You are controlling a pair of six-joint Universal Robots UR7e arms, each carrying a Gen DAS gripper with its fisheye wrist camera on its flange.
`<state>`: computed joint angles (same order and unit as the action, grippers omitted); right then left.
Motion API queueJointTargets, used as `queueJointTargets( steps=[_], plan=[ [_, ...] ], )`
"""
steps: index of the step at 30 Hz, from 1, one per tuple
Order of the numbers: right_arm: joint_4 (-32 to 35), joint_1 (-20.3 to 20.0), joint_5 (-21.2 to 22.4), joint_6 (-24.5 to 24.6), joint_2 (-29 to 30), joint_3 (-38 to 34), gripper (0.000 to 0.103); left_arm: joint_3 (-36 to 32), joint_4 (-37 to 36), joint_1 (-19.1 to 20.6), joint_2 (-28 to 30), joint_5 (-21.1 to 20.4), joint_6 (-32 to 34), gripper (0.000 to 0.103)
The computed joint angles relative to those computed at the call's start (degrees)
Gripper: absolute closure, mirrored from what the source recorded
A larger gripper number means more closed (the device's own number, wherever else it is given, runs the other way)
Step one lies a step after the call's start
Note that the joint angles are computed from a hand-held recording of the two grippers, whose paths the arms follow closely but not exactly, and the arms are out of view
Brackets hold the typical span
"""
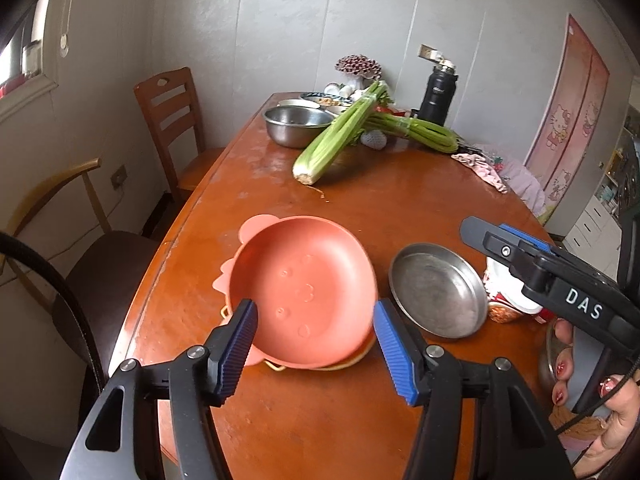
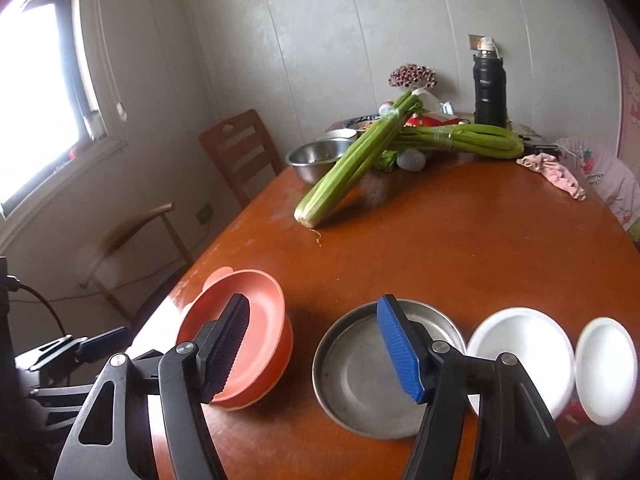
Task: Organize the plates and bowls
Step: 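Withdraw the left gripper while moving the right gripper toward the steel pan, then move the left gripper to the rim of the shallow steel pan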
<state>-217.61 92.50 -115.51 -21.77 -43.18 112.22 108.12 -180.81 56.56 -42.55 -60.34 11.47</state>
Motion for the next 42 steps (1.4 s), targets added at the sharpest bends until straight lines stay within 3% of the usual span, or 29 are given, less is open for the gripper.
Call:
queueJointTargets(
  steps=[11, 24, 31, 42],
  plan=[
    [-4.37, 1.43, 0.15, 0.10, -3.23, 7.56, 0.035, 5.02, -3.87, -3.05, -2.15, 0.14, 0.05, 0.043],
    [-7.67, -2.96, 1.75, 3.72, -9.28, 16.48, 0.034, 4.48, -2.34, -7.03, 0.30, 0.58, 0.54, 0.043],
    [-4.64, -6.49, 5.00, 8.01, -11.75, 18.92, 0.034, -0.15, 2.57, -6.34, 4.14, 0.97, 0.47, 0.043],
    [5.55, -7.70, 4.73, 13.06, -10.87, 16.37, 0.034, -8.85, 10.08, -4.20, 8.09, -1.18, 1.61, 0.043]
  ],
)
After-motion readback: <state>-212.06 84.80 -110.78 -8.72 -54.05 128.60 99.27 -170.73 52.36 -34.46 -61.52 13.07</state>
